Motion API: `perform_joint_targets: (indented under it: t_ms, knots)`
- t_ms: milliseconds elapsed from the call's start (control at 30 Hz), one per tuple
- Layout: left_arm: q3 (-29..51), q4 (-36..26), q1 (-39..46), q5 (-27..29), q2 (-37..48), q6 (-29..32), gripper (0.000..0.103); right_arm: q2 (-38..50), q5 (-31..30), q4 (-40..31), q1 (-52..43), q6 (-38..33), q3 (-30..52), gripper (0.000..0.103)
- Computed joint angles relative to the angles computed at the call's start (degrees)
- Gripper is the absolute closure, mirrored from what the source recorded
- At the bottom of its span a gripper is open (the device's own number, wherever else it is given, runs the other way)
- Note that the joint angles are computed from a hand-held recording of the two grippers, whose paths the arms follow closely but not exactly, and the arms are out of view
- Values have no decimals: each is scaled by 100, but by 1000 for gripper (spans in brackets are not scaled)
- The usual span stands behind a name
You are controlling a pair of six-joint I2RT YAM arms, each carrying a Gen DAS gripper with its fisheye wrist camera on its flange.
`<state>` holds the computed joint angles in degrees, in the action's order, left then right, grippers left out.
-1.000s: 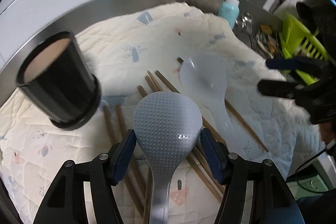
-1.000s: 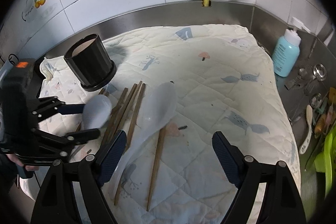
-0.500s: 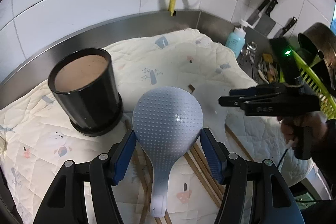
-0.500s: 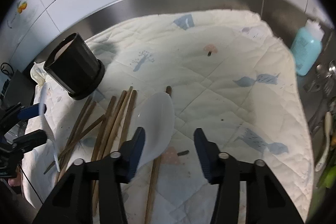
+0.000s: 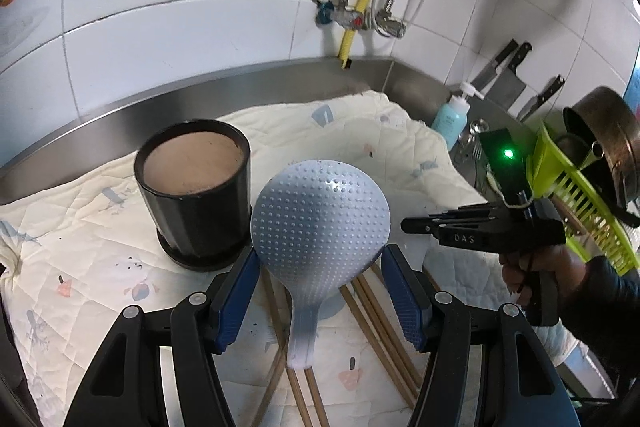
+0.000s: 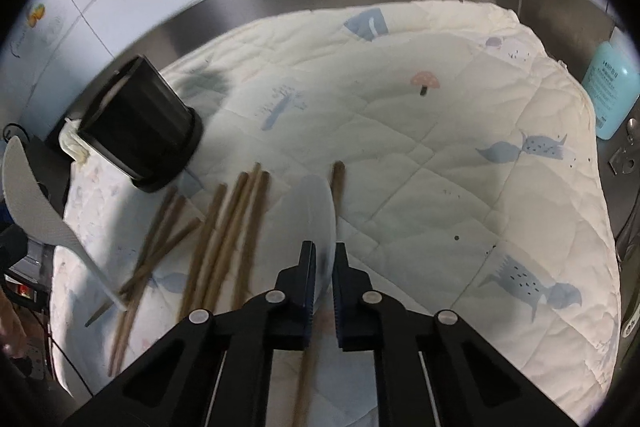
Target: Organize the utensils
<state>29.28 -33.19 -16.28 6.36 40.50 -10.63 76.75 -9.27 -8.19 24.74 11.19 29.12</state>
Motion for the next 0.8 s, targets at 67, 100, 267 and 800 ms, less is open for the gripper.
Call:
perform_joint_targets:
  t_ms: [67,100,267,800]
  knots:
    - [83,-46,61,42,-46,-38,50,-251,53,-75,109,29,-26,94]
    - [152,-122,207,212,-64,2,77,-425,96,-144,180,41,-44,94]
    - [250,-217,755,635,-100,94,81,-1006,375,-357,440,91,-92,95]
    - [-166,-49,-1102,-114,327,120,49,-1467,230,-422,300,256,-333,97]
